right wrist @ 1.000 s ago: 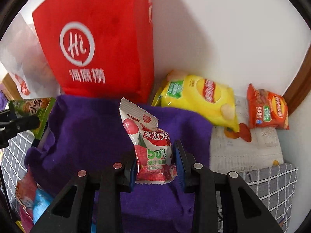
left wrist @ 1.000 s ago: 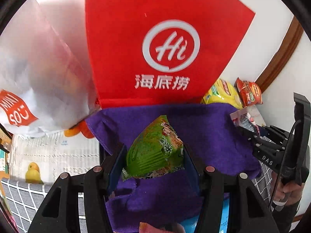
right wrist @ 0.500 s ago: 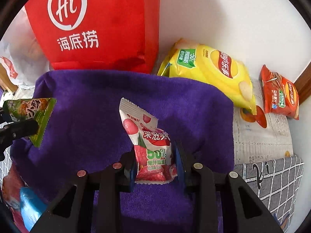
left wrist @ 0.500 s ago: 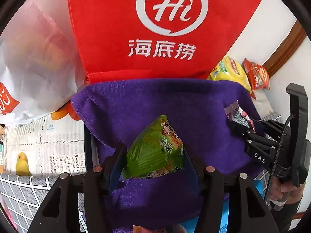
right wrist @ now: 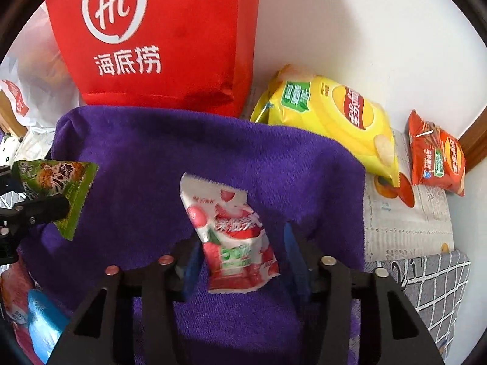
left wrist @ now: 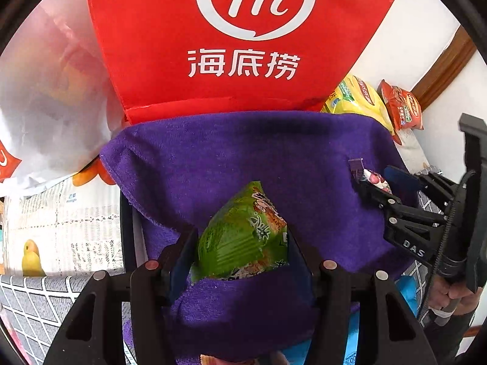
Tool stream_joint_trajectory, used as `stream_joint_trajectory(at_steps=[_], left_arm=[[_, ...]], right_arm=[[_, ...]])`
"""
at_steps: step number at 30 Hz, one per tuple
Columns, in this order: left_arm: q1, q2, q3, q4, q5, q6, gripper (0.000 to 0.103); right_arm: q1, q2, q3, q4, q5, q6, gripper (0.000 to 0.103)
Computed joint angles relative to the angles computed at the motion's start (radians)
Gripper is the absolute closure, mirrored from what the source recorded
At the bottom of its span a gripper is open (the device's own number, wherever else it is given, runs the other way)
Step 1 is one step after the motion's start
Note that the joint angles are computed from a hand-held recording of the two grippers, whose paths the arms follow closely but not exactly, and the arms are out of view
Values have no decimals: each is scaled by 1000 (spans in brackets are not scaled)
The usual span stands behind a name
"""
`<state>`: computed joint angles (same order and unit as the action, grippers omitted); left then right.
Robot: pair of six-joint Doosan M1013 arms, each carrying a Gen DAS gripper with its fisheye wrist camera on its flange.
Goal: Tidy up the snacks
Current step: 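Carry both packets onto the purple towel and open both tools, then withdraw both tools back toward the remaining snack pile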
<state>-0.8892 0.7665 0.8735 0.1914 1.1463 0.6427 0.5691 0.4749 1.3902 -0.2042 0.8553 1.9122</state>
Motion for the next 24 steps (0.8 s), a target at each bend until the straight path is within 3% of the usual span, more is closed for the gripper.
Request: stream_joint_trajectory(at_steps=[2, 5, 7, 14, 19, 24], left_arm=[[0, 0, -2, -1, 1, 5, 46], [-3, 4, -13, 16, 11, 9, 28], [-8, -6, 0, 37, -8, -3, 20], [-17, -22, 4, 80, -9, -30, 19], [-31, -44, 19, 150, -20, -58, 19], [-52, -61, 27, 232, -21, -69, 19]], right_arm=[[3, -8, 2, -4, -13, -4, 35], [10, -26, 14, -17, -43, -2, 22], [13, -40, 22, -15, -66, -8, 19], [19, -71, 40, -24, -117, 25, 18], [26, -87, 49, -108, -129, 106, 18], [28, -133, 96, -131, -215, 173, 18]])
